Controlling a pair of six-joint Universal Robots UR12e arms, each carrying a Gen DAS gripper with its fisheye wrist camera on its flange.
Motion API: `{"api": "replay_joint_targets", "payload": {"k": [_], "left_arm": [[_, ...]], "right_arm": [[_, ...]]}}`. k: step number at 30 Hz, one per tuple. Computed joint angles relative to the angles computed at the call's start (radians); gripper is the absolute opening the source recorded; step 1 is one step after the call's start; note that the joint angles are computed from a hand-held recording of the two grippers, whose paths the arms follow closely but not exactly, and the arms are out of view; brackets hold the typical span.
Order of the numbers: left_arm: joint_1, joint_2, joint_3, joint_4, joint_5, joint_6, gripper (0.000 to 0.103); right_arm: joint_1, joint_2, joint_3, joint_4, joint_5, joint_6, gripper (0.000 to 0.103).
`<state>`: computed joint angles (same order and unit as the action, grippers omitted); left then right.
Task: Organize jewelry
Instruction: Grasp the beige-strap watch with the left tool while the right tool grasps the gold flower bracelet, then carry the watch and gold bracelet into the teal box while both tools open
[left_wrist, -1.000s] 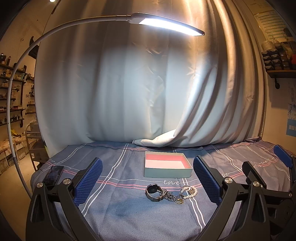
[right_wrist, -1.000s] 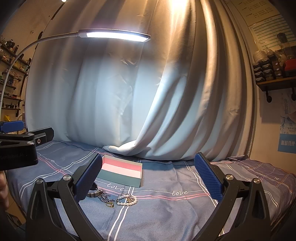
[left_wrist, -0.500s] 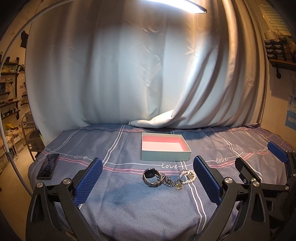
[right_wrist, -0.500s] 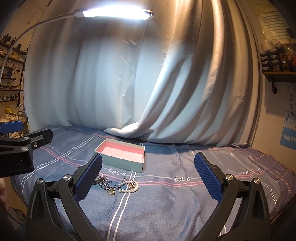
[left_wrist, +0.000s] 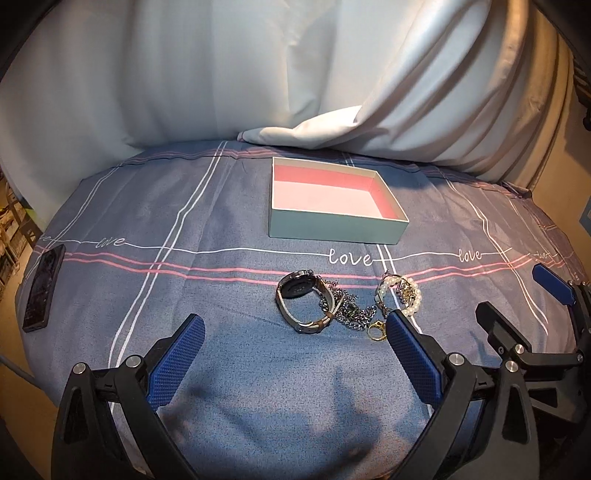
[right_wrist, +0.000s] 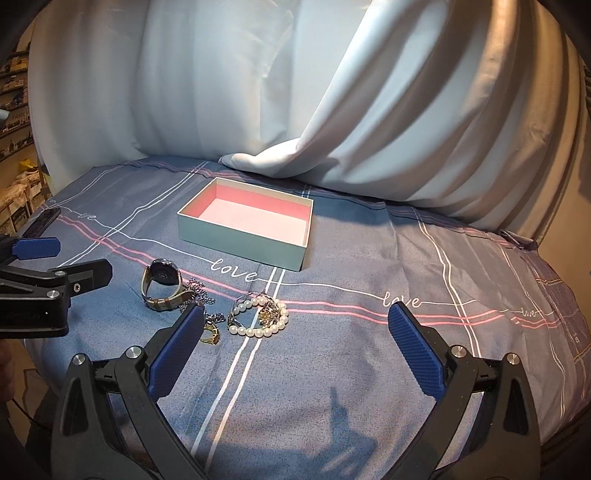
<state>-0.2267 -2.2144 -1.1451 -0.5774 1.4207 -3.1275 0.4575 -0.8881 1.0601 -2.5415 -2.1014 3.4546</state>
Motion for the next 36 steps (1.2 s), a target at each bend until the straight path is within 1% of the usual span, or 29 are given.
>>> {"api": "replay_joint_targets", "payload": {"k": [1, 6, 9, 11, 13, 14, 15, 17, 18, 19, 20, 21, 22, 23, 24, 25, 26, 28, 30, 32, 36], "left_arm": [[-0.002, -0.019, 0.032, -0.039, 0.008, 0.014, 0.097], [-0.005, -0.129, 0.22, -0.241, -0.015, 0.061, 0.097], [-0.009, -0.188, 0.315, -0.337, -0.016, 0.077, 0.097], [-0.01, -0.22, 0.369, -0.398, -0.016, 0.079, 0.097], [-0.006, -0.252, 0.424, -0.481, -0.036, 0.072, 0.097], [-0.004, -0.26, 0.437, -0.508, -0.049, 0.066, 0.097], [-0.004, -0.261, 0.433, -0.502, -0.048, 0.068, 0.097], [-0.009, -0.254, 0.415, -0.482, -0.025, 0.095, 0.096], [-0.012, -0.252, 0.411, -0.476, -0.011, 0.105, 0.096], [-0.012, -0.249, 0.405, -0.466, -0.008, 0.109, 0.091], [-0.011, -0.247, 0.4, -0.457, -0.005, 0.107, 0.088], [-0.008, -0.243, 0.394, -0.447, -0.013, 0.102, 0.079], [-0.005, -0.241, 0.393, -0.44, -0.025, 0.102, 0.071], [-0.003, -0.244, 0.4, -0.441, -0.034, 0.106, 0.066], [-0.001, -0.244, 0.403, -0.444, -0.043, 0.105, 0.059], [0.001, -0.246, 0.407, -0.444, -0.055, 0.099, 0.055], [0.004, -0.246, 0.408, -0.446, -0.074, 0.092, 0.053], [0.006, -0.245, 0.408, -0.443, -0.082, 0.082, 0.049], [0.008, -0.24, 0.404, -0.437, -0.091, 0.076, 0.046], [0.008, -0.229, 0.389, -0.412, -0.102, 0.071, 0.046], [0.004, -0.214, 0.373, -0.36, -0.094, 0.081, 0.045]], "right_arm": [[-0.007, 0.012, -0.019, 0.023, 0.014, 0.0, 0.098], [-0.039, 0.068, -0.11, 0.139, 0.089, -0.004, 0.098], [-0.055, 0.104, -0.164, 0.206, 0.127, -0.01, 0.098], [-0.065, 0.121, -0.187, 0.241, 0.165, -0.003, 0.098], [-0.074, 0.139, -0.209, 0.274, 0.207, 0.003, 0.098], [-0.077, 0.147, -0.22, 0.29, 0.227, 0.003, 0.098], [-0.08, 0.157, -0.232, 0.306, 0.245, 0.001, 0.097], [-0.085, 0.164, -0.235, 0.319, 0.278, -0.001, 0.092], [-0.088, 0.161, -0.225, 0.307, 0.299, 0.003, 0.088], [-0.091, 0.157, -0.212, 0.287, 0.326, 0.008, 0.079], [-0.091, 0.155, -0.207, 0.273, 0.339, 0.007, 0.075], [-0.091, 0.156, -0.207, 0.265, 0.344, -0.004, 0.063], [-0.089, 0.155, -0.208, 0.259, 0.344, -0.016, 0.042], [-0.087, 0.158, -0.216, 0.268, 0.337, -0.022, 0.032], [-0.09, 0.157, -0.213, 0.255, 0.359, -0.024, 0.028], [-0.092, 0.154, -0.207, 0.241, 0.379, -0.018, 0.027], [-0.092, 0.153, -0.206, 0.236, 0.383, -0.014, 0.027], [-0.09, 0.149, -0.199, 0.217, 0.37, -0.015, 0.027], [-0.09, 0.14, -0.184, 0.177, 0.361, -0.012, 0.025], [-0.091, 0.128, -0.166, 0.137, 0.353, -0.015, 0.023], [-0.091, 0.114, -0.148, 0.088, 0.338, -0.03, 0.023]]}}
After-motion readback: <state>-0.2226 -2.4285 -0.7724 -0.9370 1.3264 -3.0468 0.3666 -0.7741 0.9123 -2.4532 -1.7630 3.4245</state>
